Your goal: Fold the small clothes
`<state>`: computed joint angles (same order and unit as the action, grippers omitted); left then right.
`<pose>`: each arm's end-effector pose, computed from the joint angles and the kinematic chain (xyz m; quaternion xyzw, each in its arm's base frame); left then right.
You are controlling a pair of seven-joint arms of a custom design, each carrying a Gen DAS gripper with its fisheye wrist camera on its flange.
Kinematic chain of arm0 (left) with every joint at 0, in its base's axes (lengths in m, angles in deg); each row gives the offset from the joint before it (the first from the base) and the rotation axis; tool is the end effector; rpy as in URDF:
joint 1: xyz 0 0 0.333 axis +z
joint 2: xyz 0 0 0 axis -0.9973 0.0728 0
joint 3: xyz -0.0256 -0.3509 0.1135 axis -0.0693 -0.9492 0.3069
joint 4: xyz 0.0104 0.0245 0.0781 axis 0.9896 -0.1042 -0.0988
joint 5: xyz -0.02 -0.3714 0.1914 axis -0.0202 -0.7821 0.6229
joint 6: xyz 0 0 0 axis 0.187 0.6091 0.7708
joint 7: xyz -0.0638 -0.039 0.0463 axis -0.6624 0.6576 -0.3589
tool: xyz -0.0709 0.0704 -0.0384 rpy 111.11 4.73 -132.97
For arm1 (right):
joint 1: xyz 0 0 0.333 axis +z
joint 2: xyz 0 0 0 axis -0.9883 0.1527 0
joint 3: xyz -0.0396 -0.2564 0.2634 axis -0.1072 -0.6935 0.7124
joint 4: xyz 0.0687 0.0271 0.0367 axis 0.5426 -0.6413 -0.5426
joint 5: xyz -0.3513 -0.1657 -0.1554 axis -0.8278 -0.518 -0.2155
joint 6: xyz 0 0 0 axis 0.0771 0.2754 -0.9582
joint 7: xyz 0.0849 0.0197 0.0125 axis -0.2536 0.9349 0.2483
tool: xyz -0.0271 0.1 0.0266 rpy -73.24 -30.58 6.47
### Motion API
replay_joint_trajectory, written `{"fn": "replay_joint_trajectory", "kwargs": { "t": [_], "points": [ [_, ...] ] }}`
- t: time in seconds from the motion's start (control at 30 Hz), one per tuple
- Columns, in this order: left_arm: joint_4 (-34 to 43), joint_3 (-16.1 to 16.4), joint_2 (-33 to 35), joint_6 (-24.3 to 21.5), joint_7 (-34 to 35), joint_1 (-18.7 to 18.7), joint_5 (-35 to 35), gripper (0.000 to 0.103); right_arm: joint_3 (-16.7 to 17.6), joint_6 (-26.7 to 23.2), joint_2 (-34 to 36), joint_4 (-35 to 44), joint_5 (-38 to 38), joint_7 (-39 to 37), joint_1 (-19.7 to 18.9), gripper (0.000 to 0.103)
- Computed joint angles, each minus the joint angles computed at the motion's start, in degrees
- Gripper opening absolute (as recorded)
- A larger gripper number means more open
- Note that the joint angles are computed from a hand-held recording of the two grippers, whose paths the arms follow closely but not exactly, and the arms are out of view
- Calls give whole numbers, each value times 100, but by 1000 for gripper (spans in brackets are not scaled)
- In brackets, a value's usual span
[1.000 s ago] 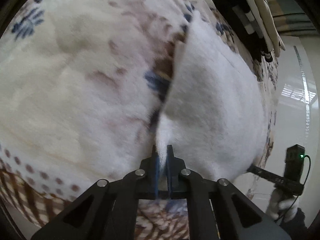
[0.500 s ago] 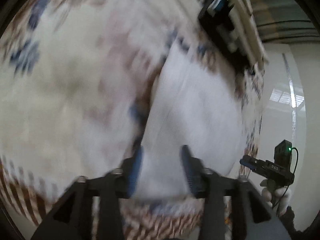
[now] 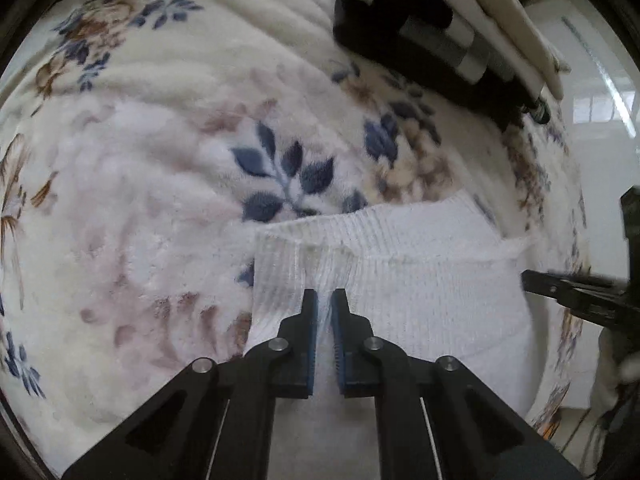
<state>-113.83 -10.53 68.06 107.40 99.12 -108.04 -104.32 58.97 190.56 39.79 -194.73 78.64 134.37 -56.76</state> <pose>0.4255 -0.3337 0.4318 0.7219 -0.6642 0.1874 0.0497 0.4543 0.3060 0.4925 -0.7421 0.6650 0.0696 0.0465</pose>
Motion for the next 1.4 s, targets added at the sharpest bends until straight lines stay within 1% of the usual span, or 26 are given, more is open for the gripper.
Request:
{"fn": "replay_joint_trajectory", "kwargs": {
  "t": [0.03,0.07,0.13,0.2,0.3,0.37,0.4,0.47,0.5,0.57,0.63,0.73,0.83,0.87,0.9,0.93,0.97,1.0,1.03,1.07,1.1,1.17,1.27,1.33,1.37,1.4],
  "points": [
    [-90,-11,-141,102,-142,15,75,5,14,67,-36,-49,-38,98,2,6],
    [-176,-9,-284,161,-261,28,115,5,16,313,-182,-188,1,208,1,5],
    [-409,60,-636,335,-351,8,-86,5,69,499,-376,-250,-259,378,5,5],
    [-566,159,-853,353,-452,13,-206,5,55,661,-585,-303,-296,449,2,5],
    [-577,287,-672,353,-455,74,-338,5,9,772,-549,-168,-284,372,-21,4],
    [-490,381,-363,410,-291,77,-659,5,32,772,-262,69,-403,438,-43,4],
    [-424,354,-211,429,-329,128,-635,5,41,784,-60,194,-438,485,-43,4],
    [-284,352,65,336,-66,174,-817,5,89,819,447,513,-766,709,-12,4],
    [-234,316,206,307,-127,227,-704,5,75,762,639,651,-819,721,3,4],
    [-210,253,303,263,-8,279,-733,5,37,598,968,845,-1089,868,46,4],
    [-247,206,264,282,42,314,-717,5,-7,423,1203,933,-1129,892,59,4],
    [-278,189,156,186,264,316,-987,6,-30,333,1344,882,-889,750,28,4],
    [-302,228,32,159,889,254,-1711,10,-35,361,1244,815,-457,503,-50,6],
    [-325,270,-19,155,1241,215,-2207,11,-32,378,1178,785,-227,338,-96,13],
    [-394,335,-128,165,1708,165,-2903,18,-30,343,1132,772,34,136,-146,25],
    [-467,370,-225,205,1989,126,-3379,25,-37,232,1053,758,277,-65,-197,33],
    [-599,424,-390,277,2366,58,-4048,41,-53,197,948,704,382,-149,-221,49],
    [-690,466,-507,325,2645,11,-4508,58,-75,248,782,583,468,-198,-242,54],
    [-799,479,-639,400,2820,-34,-4888,63,-105,349,552,395,617,-258,-272,55],
    [-958,465,-806,519,2922,-94,-5264,63,-143,423,328,201,838,-345,-305,57],
    [-1040,441,-887,503,2843,-108,-5293,63,-174,417,184,110,956,-345,-323,60],
    [-1156,398,-976,455,2703,-151,-5266,63,-261,428,-230,-253,1293,-254,-371,61],
    [-1307,422,-1023,303,3133,-338,-5916,63,-489,384,-733,-942,2403,-518,-365,61],
    [-1350,415,-964,149,3698,-411,-6520,63,-612,373,-909,-1330,3118,-936,-305,73],
    [-1344,379,-867,39,3985,-428,-6784,63,-681,372,-985,-1550,3588,-1196,-263,80],
    [-1330,355,-786,-89,4255,-412,-7059,63,-788,358,-1055,-1817,4277,-1580,-201,84]
  ]
}}
